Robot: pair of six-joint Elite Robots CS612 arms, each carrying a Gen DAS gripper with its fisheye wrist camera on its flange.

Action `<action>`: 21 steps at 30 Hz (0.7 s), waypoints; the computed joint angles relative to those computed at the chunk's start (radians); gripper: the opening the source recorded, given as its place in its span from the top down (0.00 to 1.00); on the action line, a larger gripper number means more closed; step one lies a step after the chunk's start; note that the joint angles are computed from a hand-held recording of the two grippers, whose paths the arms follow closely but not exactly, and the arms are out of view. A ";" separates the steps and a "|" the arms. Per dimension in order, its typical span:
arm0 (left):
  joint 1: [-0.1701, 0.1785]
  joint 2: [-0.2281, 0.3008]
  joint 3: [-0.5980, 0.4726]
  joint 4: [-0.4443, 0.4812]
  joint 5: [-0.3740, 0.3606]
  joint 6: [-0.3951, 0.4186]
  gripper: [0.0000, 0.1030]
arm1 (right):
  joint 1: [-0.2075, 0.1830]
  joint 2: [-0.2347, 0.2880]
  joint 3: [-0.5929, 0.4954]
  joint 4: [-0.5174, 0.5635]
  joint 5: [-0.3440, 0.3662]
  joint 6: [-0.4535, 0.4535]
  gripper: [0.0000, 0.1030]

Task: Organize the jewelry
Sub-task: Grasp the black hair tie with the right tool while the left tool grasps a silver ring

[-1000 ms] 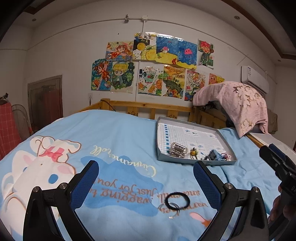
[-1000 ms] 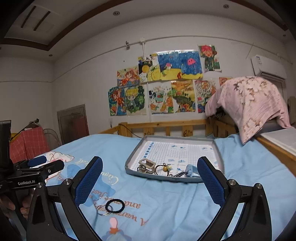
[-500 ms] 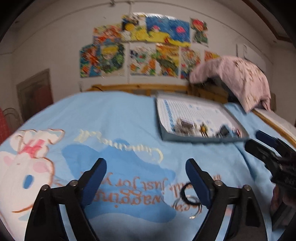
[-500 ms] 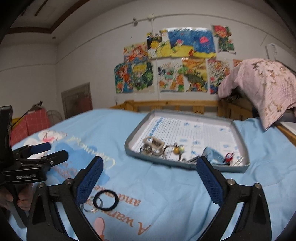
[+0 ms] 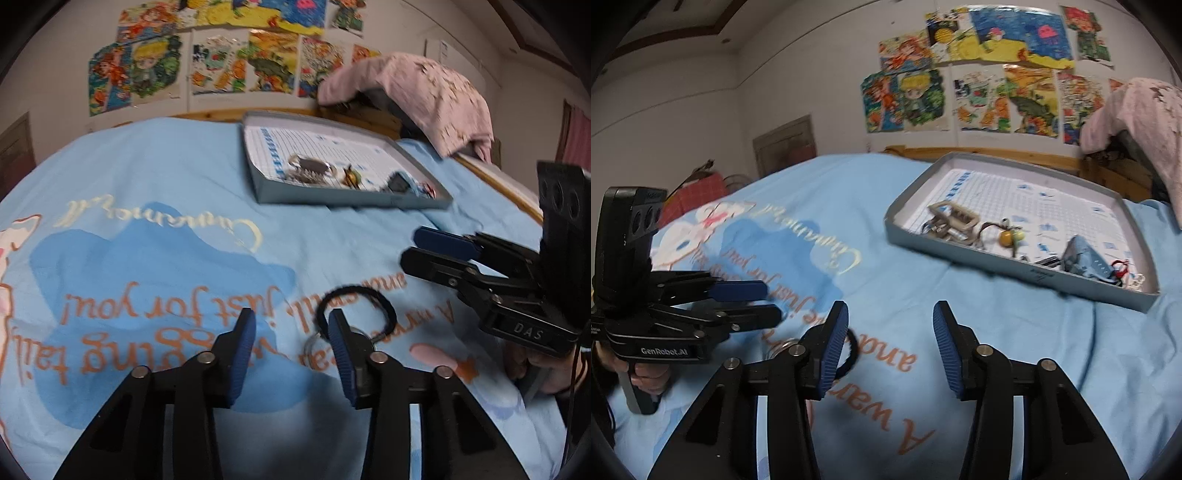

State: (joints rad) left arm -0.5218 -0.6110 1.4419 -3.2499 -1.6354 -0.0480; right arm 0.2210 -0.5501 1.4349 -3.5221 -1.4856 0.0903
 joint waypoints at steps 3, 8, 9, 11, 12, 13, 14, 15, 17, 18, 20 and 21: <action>0.003 0.001 -0.007 0.032 -0.025 0.015 0.72 | 0.001 0.001 -0.002 0.022 0.024 -0.024 0.67; 0.008 0.007 -0.022 0.079 -0.072 0.049 0.78 | -0.001 0.001 -0.007 0.063 0.064 -0.053 0.74; 0.008 0.007 -0.025 0.090 -0.075 0.056 0.81 | -0.001 0.001 -0.009 0.074 0.071 -0.056 0.74; 0.009 0.008 -0.030 0.115 -0.083 0.075 0.83 | -0.002 0.001 -0.010 0.090 0.080 -0.058 0.74; 0.008 0.007 -0.032 0.125 -0.082 0.082 0.84 | -0.003 0.001 -0.011 0.098 0.087 -0.059 0.74; 0.007 0.007 -0.034 0.141 -0.081 0.094 0.84 | -0.003 0.000 -0.011 0.105 0.091 -0.060 0.74; 0.006 0.006 -0.033 0.147 -0.078 0.101 0.84 | -0.003 -0.001 -0.011 0.115 0.094 -0.062 0.74; 0.005 0.005 -0.033 0.155 -0.071 0.110 0.84 | -0.003 0.000 -0.014 0.123 0.096 -0.064 0.74; 0.002 0.002 -0.032 0.166 -0.062 0.124 0.84 | -0.001 0.000 -0.019 0.147 0.094 -0.069 0.78; 0.001 0.001 -0.031 0.173 -0.057 0.131 0.84 | 0.000 0.001 -0.023 0.163 0.093 -0.073 0.81; -0.001 -0.002 -0.032 0.192 -0.043 0.144 0.84 | 0.002 0.001 -0.027 0.187 0.089 -0.076 0.81; -0.003 -0.003 -0.033 0.204 -0.033 0.150 0.84 | 0.002 0.001 -0.029 0.198 0.089 -0.077 0.81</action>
